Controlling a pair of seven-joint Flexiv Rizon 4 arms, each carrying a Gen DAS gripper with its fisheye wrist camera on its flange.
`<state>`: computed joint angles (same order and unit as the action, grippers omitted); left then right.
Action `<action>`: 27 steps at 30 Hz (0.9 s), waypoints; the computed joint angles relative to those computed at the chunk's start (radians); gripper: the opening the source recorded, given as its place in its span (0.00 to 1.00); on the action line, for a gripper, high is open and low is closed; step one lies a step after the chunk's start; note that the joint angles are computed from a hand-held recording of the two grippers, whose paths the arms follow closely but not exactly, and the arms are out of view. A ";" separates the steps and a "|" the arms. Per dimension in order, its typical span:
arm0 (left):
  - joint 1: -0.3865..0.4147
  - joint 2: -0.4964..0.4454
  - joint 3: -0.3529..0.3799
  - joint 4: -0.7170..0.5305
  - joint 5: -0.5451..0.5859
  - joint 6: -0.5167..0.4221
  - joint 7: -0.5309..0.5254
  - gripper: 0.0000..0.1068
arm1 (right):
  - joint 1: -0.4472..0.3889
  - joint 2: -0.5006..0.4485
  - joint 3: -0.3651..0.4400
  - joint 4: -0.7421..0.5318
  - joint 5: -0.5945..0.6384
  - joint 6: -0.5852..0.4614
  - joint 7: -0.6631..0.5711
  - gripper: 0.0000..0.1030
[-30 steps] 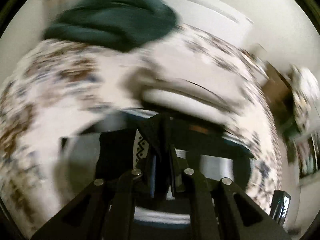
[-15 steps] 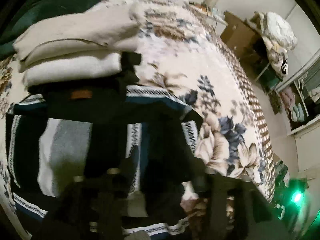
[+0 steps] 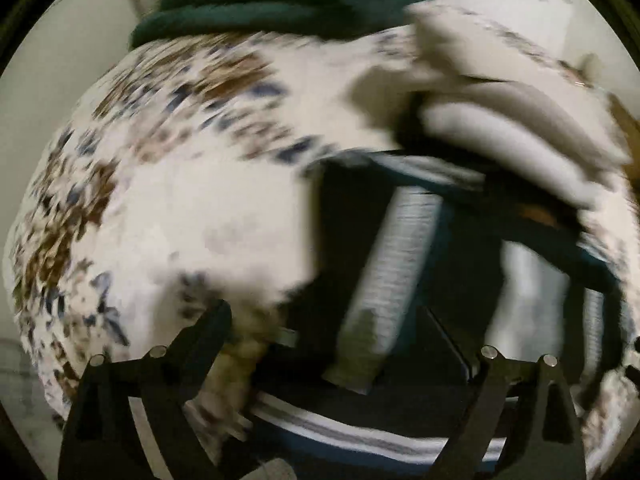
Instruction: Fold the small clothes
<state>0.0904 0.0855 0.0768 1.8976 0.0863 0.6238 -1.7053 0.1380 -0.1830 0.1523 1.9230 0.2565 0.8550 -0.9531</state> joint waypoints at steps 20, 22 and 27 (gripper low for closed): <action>-0.032 0.204 -0.019 0.141 -0.035 -0.011 0.056 0.88 | -0.151 0.012 -0.083 -0.180 0.200 -0.362 -0.165 0.56; -0.031 0.283 -0.057 0.168 0.023 -0.085 -0.034 0.89 | -0.182 -0.074 -0.087 -0.263 0.262 -0.376 -0.282 0.56; -0.044 0.450 -0.170 0.233 0.122 -0.326 -0.298 0.95 | -0.264 -0.332 -0.034 -0.503 0.406 -0.461 -0.418 0.56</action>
